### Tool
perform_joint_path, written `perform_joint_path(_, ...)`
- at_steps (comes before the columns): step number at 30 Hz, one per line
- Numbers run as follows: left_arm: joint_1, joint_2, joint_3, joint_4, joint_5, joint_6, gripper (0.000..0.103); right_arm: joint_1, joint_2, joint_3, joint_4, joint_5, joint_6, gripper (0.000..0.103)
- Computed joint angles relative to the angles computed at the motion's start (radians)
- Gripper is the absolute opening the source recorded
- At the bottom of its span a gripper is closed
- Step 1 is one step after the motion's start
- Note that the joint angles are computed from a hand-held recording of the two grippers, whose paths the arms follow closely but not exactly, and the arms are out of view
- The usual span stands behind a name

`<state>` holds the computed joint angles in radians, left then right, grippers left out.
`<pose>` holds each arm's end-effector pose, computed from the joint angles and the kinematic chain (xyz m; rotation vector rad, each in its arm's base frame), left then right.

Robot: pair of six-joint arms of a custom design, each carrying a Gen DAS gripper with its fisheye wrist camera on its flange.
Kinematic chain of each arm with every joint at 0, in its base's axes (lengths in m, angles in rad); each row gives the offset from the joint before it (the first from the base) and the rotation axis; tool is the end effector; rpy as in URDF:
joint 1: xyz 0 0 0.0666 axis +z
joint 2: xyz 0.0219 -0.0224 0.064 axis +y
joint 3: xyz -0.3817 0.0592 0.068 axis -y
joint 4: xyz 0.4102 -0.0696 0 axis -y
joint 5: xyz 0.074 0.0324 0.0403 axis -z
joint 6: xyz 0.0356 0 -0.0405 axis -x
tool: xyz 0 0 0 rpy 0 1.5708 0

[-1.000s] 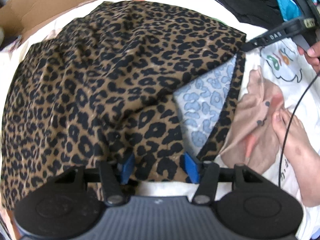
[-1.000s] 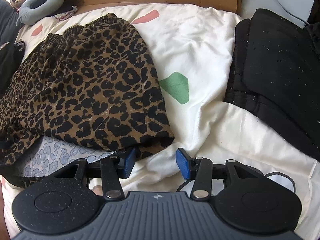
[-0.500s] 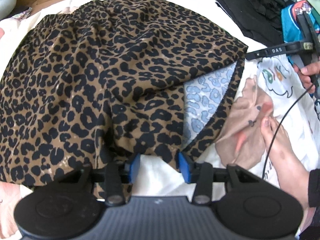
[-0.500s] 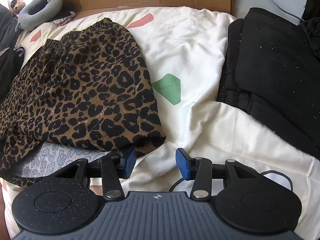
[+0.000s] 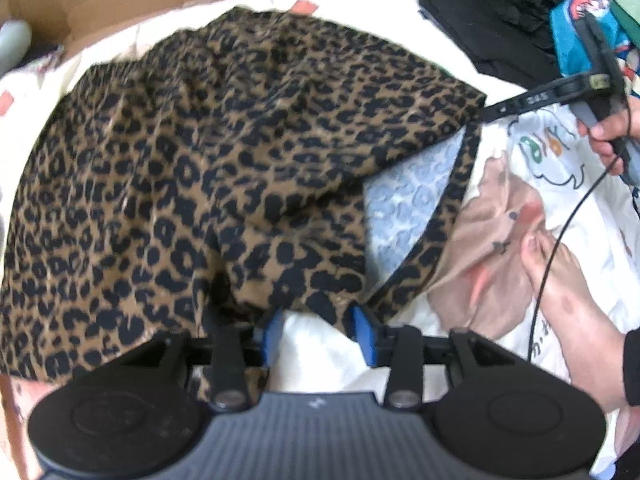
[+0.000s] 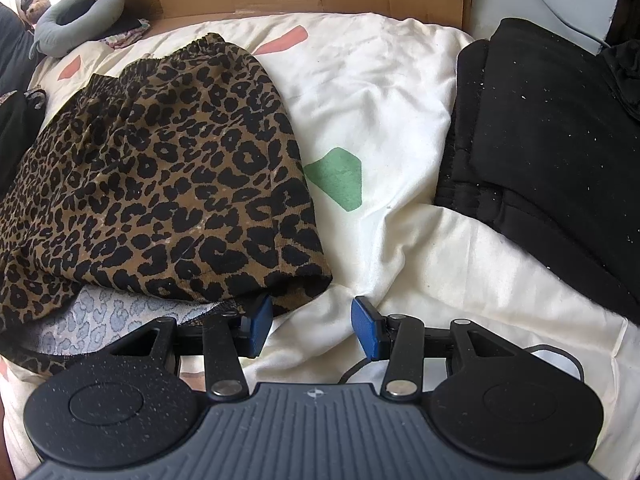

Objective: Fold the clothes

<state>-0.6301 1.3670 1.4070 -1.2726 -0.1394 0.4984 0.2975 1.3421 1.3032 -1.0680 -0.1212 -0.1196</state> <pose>0.3721 -0.2657 0.4314 0.1499 2.7770 -0.0899 0.4389 0.1386 0.4040 -0.2782 2.6836 0.2921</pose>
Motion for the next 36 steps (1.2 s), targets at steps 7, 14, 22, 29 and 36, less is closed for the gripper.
perform_joint_path(7, -0.017, 0.048, 0.037, 0.037, -0.041, -0.062, 0.055, 0.001, -0.001, -0.003, 0.002, 0.0, 0.003, 0.051)
perform_joint_path(14, -0.028, 0.093, 0.044, -0.007, -0.069, -0.103, 0.055, -0.004, -0.003, -0.009, 0.009, -0.009, -0.001, 0.051)
perform_joint_path(22, -0.02, 0.058, 0.014, -0.028, -0.051, -0.062, 0.039, -0.005, -0.003, -0.01, 0.026, -0.002, 0.007, 0.051)
perform_joint_path(29, -0.005, 0.008, -0.012, -0.03, 0.005, -0.012, 0.016, -0.007, 0.001, -0.011, 0.047, 0.022, 0.01, 0.04)
perform_joint_path(36, 0.017, -0.037, -0.052, -0.021, 0.066, 0.03, 0.006, 0.008, 0.001, -0.013, 0.096, 0.049, 0.017, 0.012)
